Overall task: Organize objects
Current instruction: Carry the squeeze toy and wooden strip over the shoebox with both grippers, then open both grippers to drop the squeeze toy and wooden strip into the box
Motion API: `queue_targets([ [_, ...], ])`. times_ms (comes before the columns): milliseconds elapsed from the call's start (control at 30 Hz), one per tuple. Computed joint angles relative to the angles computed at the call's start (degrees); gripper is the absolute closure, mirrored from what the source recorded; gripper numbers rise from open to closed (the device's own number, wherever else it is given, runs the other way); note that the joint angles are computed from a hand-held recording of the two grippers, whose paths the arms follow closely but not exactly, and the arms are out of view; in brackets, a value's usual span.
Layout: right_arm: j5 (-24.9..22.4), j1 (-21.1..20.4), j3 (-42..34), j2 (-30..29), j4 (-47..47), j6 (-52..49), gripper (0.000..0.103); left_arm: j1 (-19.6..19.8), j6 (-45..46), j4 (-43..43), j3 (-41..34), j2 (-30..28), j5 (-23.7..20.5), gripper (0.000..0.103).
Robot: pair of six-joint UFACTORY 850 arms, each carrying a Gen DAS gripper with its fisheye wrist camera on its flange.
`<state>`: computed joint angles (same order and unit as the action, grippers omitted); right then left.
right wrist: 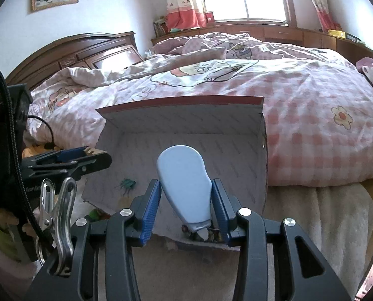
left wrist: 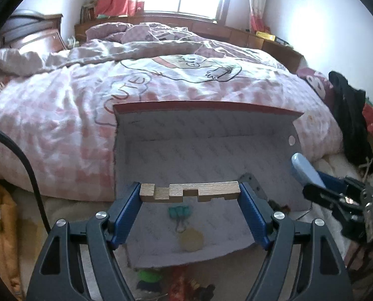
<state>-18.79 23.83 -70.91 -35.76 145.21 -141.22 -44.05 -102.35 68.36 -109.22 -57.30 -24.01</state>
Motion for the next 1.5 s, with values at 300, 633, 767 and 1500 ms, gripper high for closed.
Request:
queue_targets([
  [300, -0.9, -1.5, -4.0, -2.9, -6.3, 6.9, 0.061, 0.7, -3.1, 3.5, -2.2, -2.9, 0.1, 0.026],
  [633, -0.6, -1.0, -6.5, -5.3, 1.9, -0.8, 0.061, 0.3, -1.2, 3.8, -5.4, -6.1, -3.1, 0.026],
  [767, -0.1, -0.5, -7.2, -6.2, 7.7, -6.0, 0.061, 0.4, -1.5, 4.1, -6.2, -6.9, -3.9, 0.026],
  [1500, 4.4, 1.9, -11.4, -11.0, 26.8, -27.3, 0.061, -0.5, 9.7, -3.5, -15.8, -13.2, -10.1, 0.026],
])
